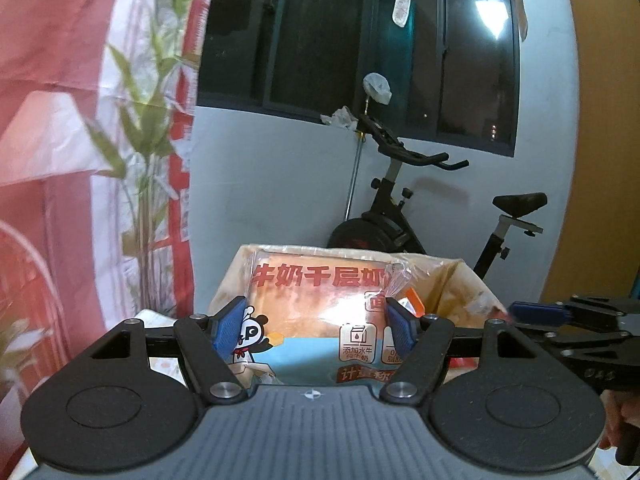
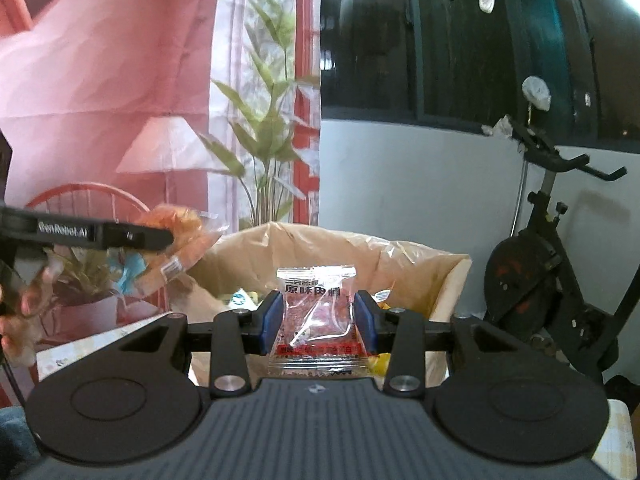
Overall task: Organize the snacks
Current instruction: 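Lift both held packs over the paper bag and release them inside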
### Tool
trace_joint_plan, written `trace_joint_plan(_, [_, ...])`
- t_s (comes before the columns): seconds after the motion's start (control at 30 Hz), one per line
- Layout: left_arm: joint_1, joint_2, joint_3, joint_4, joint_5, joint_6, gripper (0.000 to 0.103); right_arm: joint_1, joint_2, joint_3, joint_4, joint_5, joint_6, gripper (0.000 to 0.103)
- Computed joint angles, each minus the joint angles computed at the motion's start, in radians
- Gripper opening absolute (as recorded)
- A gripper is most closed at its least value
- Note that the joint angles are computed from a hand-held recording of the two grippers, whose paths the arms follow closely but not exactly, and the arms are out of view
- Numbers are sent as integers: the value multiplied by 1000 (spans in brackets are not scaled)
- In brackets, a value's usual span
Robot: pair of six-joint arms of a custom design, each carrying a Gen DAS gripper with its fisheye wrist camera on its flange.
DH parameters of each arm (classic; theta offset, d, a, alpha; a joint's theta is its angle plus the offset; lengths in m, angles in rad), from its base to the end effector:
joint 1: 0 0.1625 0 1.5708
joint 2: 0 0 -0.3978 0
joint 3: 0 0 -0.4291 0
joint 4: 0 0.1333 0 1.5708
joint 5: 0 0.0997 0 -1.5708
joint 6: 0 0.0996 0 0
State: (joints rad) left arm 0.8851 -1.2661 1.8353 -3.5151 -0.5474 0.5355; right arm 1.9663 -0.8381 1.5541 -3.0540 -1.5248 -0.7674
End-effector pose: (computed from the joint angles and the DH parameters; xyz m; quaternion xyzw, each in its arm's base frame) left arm -0.1799 -0.5647 0.3984 0.1317 0.7302 -0.5802 0.3358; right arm 0.4087 -0.6211 0.1741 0.5164 -0.7700 0.3717 0.0482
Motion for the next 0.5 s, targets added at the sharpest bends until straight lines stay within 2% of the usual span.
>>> trace_joint_plan(0.2, [57, 97, -158, 80, -15, 16, 74, 29, 155, -229, 78, -116, 22, 42])
trace_joint_plan(0.27, [79, 113, -192, 151, -32, -15, 75, 36, 198, -291, 101, -163, 30, 44])
trace_joint_plan(0.3, [91, 110, -199, 209, -51, -44, 75, 38, 213, -316, 124, -183, 35, 49])
trace_joint_plan(0.37, [100, 104, -203, 295, -53, -86, 76, 40, 221, -334, 151, -203, 45, 53])
trace_joint_plan(0.43, [98, 107, -193, 267, -37, -58, 76, 38, 204, -317, 163, -190, 46, 58])
trace_joint_plan(0.5, [96, 97, -176, 245, -40, -39, 80, 37, 178, -292, 182, -178, 30, 60])
